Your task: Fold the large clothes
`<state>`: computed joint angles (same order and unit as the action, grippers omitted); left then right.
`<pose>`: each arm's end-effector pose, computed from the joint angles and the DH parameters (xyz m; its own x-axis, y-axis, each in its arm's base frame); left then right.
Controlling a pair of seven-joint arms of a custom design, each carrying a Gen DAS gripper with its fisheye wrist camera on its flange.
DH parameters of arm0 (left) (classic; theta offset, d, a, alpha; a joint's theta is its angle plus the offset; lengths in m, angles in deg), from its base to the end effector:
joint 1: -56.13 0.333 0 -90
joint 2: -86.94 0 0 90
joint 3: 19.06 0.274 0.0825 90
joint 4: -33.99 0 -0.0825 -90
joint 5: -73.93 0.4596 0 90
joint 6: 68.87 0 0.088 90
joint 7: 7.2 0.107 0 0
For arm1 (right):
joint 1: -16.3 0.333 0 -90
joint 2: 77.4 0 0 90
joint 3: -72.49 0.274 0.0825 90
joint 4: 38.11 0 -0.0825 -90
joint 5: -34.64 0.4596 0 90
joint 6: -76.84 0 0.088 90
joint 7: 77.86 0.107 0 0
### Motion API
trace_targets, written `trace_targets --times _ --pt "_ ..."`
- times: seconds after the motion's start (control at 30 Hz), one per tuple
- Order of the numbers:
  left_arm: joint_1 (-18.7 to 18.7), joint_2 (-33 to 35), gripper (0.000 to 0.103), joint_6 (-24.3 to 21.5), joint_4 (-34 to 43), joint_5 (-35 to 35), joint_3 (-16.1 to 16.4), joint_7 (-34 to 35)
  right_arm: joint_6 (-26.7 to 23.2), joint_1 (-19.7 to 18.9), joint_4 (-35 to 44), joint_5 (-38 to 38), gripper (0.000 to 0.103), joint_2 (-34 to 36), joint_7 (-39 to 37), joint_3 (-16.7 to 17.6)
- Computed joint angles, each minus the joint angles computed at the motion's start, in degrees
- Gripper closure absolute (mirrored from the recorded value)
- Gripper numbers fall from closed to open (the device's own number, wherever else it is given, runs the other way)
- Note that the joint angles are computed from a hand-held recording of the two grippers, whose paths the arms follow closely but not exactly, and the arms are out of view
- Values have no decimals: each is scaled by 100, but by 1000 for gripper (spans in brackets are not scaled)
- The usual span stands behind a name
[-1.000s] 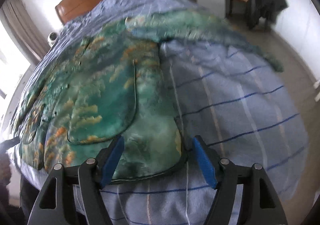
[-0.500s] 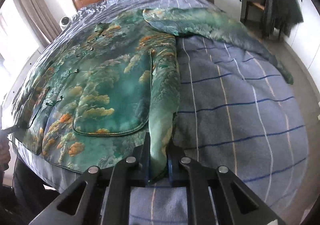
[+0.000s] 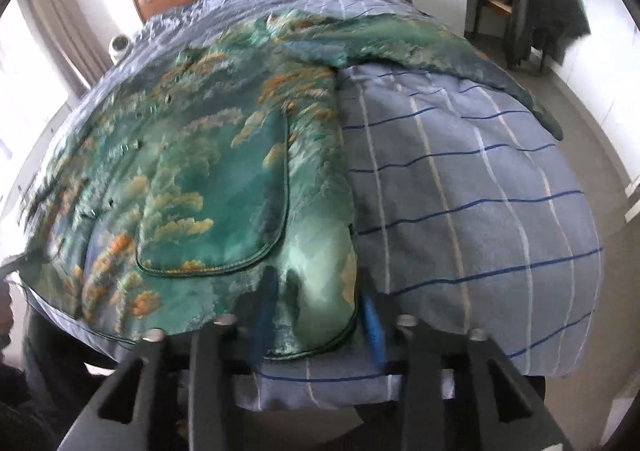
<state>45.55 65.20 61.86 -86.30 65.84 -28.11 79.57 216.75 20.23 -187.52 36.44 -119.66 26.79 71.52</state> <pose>0.5373 -0.2040 0.5848 -0.2572 -0.9600 0.1107 -0.8373 0.1642 -0.5216 0.4716 0.0247 0.4922 -0.1675 -0.9699 -0.1767 -0.8257 0.2360 -0.5124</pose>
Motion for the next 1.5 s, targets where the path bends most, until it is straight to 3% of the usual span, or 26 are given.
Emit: trace_targets --times 0.13,0.3,0.4,0.43,0.53,0.6,0.67,0.77,0.93,1.0,1.1,1.2,1.23,1.3,1.4,1.5 --pt "152 -301 7 762 -123 457 -204 -477 277 -313 -221 -152 54 -416 161 -12" --pt "246 119 4 1455 348 937 -432 -1283 1086 -972 98 -302 52 73 596 -181" --pt "249 373 4 1682 558 1290 -576 -1810 1804 -1207 492 143 52 823 1111 -564" --pt "243 461 4 1698 624 1418 -626 -1991 1927 -1165 602 336 52 1012 1152 -699" --pt "115 657 4 1504 739 1553 -667 -2397 2406 -557 1024 1551 52 1717 780 -1488" --pt "-24 658 4 1332 712 1417 -586 -2370 2494 -109 1415 2550 52 2271 411 -1947" --pt "-116 727 4 1059 765 1363 -560 -2320 2444 145 1747 3426 52 2750 163 -2185" --pt "-178 716 3 766 749 1476 -564 -2262 2536 237 2150 4470 52 3374 -58 -2253" --pt "-256 608 2 565 664 1387 -520 -2093 2950 -14 2649 5439 53 4136 -47 -1992" --pt "-273 557 2 590 608 1335 -494 -2060 3149 -157 2788 5434 68 4334 66 -1858" --pt "-304 505 2 693 521 1099 -423 -1967 3370 -324 2750 4067 88 4333 933 -1740" --pt "-277 551 2 672 543 1063 -433 -2008 3668 -638 2493 1510 91 3972 2330 -1531" --pt "-260 584 2 633 570 1091 -449 -2056 3696 -797 2486 963 91 3913 2614 -1403" --pt "-255 623 2 601 601 1093 -454 -2086 3753 -1316 2444 -569 91 3603 3227 -917" --pt "-251 664 2 579 629 1102 -466 -2143 3821 -1601 2507 -1502 92 3222 2815 -416" --pt "-251 676 2 566 626 1154 -486 -2223 3882 -1377 2566 -1781 92 2905 1865 -232"
